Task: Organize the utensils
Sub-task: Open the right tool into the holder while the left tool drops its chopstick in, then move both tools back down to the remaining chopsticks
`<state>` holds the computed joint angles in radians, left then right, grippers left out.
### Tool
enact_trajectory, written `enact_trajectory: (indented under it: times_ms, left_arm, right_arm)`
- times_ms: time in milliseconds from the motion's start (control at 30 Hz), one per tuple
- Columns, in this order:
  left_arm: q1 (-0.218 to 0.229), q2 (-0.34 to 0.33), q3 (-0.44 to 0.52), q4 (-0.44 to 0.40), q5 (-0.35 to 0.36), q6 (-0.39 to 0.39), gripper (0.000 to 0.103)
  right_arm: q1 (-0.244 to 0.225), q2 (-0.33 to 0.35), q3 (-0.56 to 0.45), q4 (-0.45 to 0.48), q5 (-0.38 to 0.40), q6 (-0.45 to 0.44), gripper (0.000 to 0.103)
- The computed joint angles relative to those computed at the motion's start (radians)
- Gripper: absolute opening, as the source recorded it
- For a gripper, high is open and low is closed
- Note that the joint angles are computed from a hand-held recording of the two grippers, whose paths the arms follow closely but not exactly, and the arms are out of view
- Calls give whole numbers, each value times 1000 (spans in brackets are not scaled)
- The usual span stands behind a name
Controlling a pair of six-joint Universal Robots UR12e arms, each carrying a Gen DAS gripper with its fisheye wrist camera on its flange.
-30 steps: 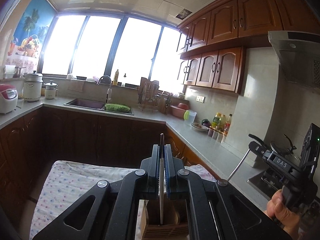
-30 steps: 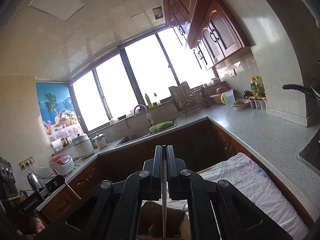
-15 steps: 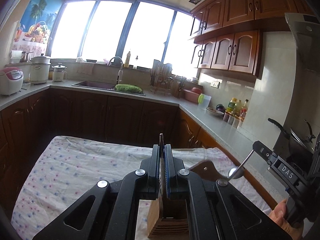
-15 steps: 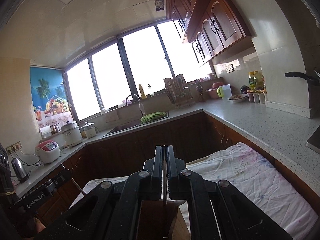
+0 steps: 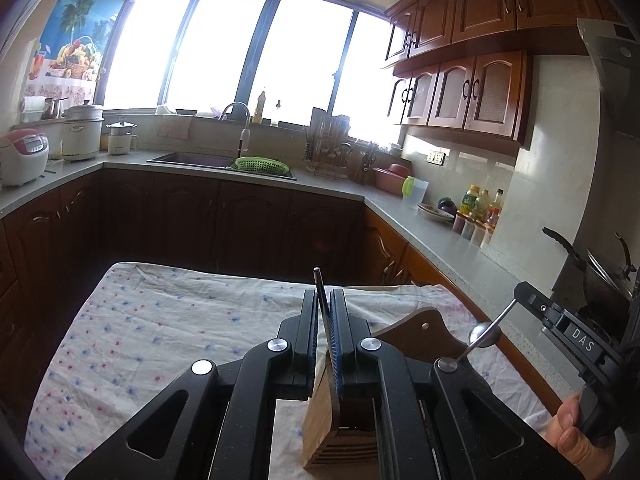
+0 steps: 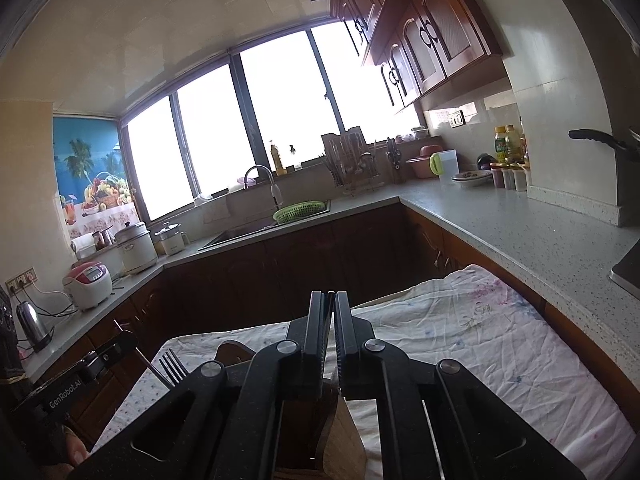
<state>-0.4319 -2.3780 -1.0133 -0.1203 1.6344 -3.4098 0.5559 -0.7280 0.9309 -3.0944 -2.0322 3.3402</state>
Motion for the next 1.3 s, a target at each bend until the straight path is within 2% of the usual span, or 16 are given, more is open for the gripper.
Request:
enact_trajectory:
  times_ms: [33,67,100,167,200,267,300,367,433,600,867,1100,1300]
  left_arm:
    - [2,4,-4,-2,-4,-4,11]
    - [4,10,-12,0,-6,-9,20]
    - [4,18,-25,13,1,-15,26]
    - [7,34,-54,40,2,-23,46]
    - [9,44,-71,49,-1,-28,51]
    - [10,68,-109,62,5,-40,75]
    - [10,82,-133,79,7,-46,78]
    - [11,111,-185,106,3,-59,86]
    - [11,139,-237,128,5,-71,89]
    - [13,209,-364,177,-15,-101,93]
    - [5,298,-503,155,-23,-126,94]
    - [-11,341,-559,94,-40,-112,94]
    - [-22,355,-570,35,-38,-85,94]
  right_arm:
    - [-1,-3,3,2,6,9,11]
    - [-3,-7,9,4,12,18,18]
    - [-4,-14,18,1,20,28,24]
    - [-5,-29,40,-19,27,46,50]
    - [-6,-38,55,-40,32,55,54]
    - [-5,-58,88,-82,41,69,65]
    - [-5,-69,105,-98,48,76,69]
    - [-3,-91,143,-135,55,89,87]
    - [1,-113,185,-173,54,93,98]
    - [15,-169,289,-195,66,101,100]
    - [42,-244,438,-167,59,126,100]
    - [57,-290,538,-119,46,176,100]
    - [66,-311,583,-84,32,215,100]
